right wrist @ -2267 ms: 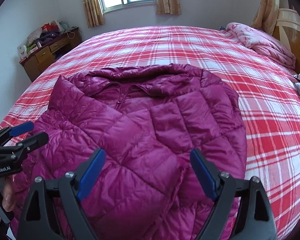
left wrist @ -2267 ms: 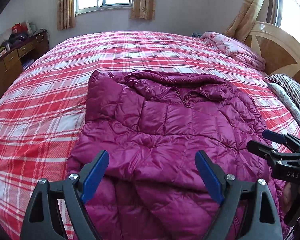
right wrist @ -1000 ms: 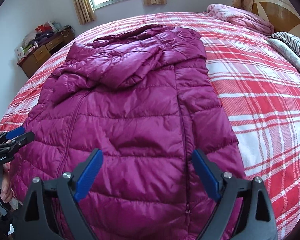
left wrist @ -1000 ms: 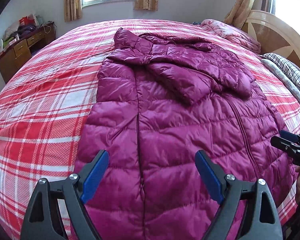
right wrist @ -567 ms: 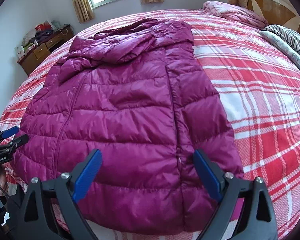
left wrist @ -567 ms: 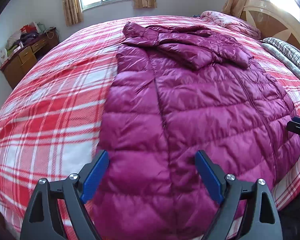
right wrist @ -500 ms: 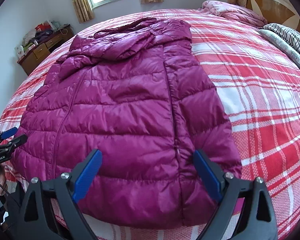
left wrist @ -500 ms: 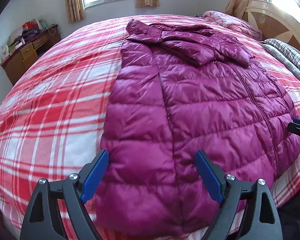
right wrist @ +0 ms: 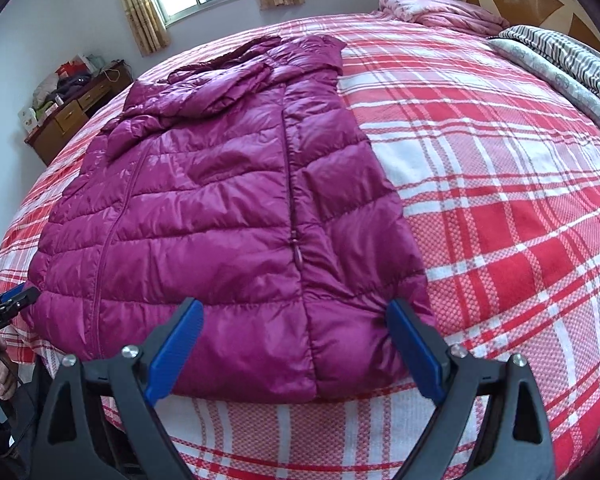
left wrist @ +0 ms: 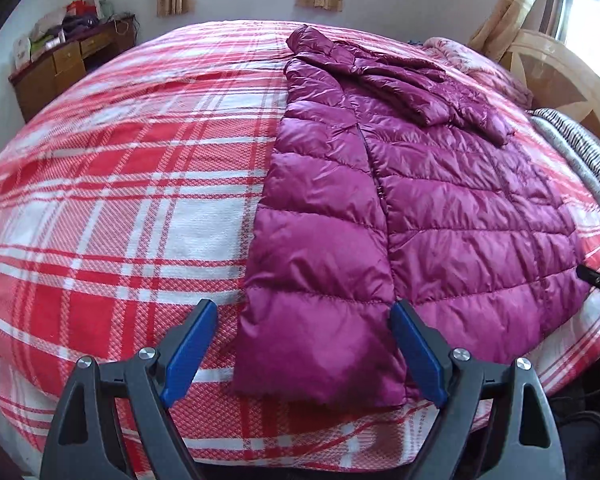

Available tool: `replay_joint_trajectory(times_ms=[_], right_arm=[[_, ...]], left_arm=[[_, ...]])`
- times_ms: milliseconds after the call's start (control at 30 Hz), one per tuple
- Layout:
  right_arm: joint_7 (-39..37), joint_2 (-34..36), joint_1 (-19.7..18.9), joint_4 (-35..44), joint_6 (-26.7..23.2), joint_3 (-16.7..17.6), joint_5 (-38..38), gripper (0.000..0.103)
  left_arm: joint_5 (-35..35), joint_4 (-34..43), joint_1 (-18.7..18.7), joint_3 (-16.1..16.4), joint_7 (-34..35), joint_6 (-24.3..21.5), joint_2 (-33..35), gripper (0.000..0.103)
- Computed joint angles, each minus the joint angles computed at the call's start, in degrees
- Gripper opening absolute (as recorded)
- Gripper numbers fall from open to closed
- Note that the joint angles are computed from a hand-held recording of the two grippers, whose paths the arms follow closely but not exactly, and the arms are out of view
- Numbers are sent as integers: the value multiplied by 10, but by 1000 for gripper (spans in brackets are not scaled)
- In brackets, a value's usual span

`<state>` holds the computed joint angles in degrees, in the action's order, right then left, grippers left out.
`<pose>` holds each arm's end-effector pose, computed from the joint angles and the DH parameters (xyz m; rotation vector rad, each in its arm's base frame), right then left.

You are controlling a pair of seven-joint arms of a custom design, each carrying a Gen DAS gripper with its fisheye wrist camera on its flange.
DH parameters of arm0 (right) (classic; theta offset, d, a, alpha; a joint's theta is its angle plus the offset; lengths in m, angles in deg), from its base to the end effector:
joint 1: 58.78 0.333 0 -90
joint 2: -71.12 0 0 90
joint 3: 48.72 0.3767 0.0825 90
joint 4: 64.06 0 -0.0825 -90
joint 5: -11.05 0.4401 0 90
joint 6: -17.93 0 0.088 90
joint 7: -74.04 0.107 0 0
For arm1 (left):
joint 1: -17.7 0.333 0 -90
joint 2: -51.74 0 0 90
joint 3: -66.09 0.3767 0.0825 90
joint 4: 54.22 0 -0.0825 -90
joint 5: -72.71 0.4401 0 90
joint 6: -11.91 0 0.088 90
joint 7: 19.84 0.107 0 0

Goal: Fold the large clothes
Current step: 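Grasp the jacket edge with the left tool while the right tool grasps it too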

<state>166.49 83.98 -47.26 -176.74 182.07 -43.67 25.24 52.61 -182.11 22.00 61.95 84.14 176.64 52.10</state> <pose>0.6805 0.1840 0.4634 -1.7754 1.7359 -0.3296 0.6137 0.0213 0.4651 -1.9500 1.8223 -0.7490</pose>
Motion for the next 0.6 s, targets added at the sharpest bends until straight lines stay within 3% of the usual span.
replay_joint_trajectory(times_ms=[100, 200, 300, 467, 600], right_arm=[[-7, -3, -4, -4, -2, 2, 8, 95], [-23, -6, -11, -7, -8, 8, 26, 95], [-34, -8, -12, -9, -12, 9, 37, 92], [-50, -10, -14, -8, -27, 9, 53, 81], [-52, -13, -9, -12, -29, 5, 51, 72]], left_arm=[[-79, 3, -2, -3, 67, -11, -3, 88], [-104, -1, -5, -3, 93, -18, -9, 87], [-118, -5, -8, 0, 113, -20, -14, 80], [-140, -12, -10, 5, 140, -22, -20, 40], [-159, -16, -13, 7, 164, -13, -22, 26]])
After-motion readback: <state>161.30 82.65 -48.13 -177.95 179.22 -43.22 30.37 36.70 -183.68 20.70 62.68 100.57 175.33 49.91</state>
